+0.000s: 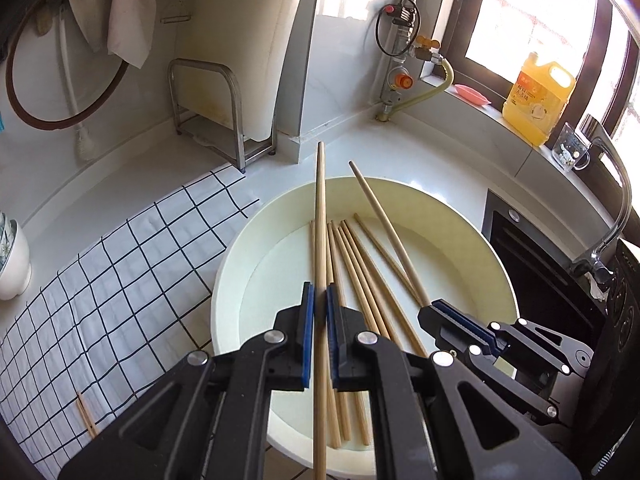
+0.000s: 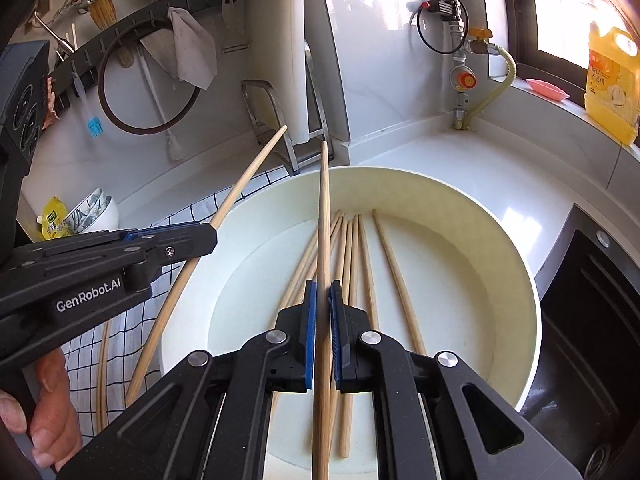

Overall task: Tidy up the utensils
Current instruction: 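Lift and carry both held chopsticks over the white basin, then open both tools to drop the chopsticks into the basin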

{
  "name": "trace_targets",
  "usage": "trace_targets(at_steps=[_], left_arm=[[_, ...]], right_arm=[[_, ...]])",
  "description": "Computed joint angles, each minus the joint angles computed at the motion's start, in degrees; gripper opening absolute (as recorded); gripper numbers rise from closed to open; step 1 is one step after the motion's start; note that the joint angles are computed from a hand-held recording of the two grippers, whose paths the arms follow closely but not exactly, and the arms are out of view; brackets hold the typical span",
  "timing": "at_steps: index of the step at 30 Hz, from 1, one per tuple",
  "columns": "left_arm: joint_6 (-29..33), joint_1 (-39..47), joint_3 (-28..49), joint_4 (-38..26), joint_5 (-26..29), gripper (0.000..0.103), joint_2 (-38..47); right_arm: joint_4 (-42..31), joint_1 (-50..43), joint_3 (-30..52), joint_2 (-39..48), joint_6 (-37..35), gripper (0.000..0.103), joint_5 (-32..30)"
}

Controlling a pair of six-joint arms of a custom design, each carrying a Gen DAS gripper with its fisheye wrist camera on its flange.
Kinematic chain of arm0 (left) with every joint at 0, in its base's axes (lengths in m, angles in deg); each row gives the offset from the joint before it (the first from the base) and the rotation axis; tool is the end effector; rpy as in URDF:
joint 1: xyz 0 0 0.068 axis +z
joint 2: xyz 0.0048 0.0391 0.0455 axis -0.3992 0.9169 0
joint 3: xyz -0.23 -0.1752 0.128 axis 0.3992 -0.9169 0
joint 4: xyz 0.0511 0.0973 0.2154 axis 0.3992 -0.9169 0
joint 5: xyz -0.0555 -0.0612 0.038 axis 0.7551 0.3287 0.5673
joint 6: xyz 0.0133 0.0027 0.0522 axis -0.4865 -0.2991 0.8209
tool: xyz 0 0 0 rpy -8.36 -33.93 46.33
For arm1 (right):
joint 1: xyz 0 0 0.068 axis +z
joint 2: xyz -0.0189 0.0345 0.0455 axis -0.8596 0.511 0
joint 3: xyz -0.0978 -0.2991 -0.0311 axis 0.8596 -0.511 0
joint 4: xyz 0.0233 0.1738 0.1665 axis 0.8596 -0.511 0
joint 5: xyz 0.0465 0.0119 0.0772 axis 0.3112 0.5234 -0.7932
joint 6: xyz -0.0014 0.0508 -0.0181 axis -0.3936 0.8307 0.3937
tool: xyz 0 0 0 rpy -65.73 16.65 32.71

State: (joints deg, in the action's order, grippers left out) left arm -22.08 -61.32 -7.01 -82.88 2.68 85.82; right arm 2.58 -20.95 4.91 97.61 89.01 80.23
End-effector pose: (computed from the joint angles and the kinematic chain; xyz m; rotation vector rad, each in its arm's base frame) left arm 0.3186 -0.2528 0.2215 0.7990 2.3812 -0.4599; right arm 0.2090 0.1421 0.1699 0.3990 2.2913 0.0710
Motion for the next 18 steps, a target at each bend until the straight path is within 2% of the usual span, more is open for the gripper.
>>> trace_targets(at_steps=[11,18], left_arm=[[0.06,-1.83,5.22,-2.66,-1.57,0.007,6.18],[-0.13,-2.17,6.33,-3.91,-2.28,0.008,7.56]], right_arm=[[2.94,-4.67,-1.95,2.71,-0.08,0.007,-4.76],[1.40,-5.25,-1.93,2.53,0.44,0.007,-4.24]])
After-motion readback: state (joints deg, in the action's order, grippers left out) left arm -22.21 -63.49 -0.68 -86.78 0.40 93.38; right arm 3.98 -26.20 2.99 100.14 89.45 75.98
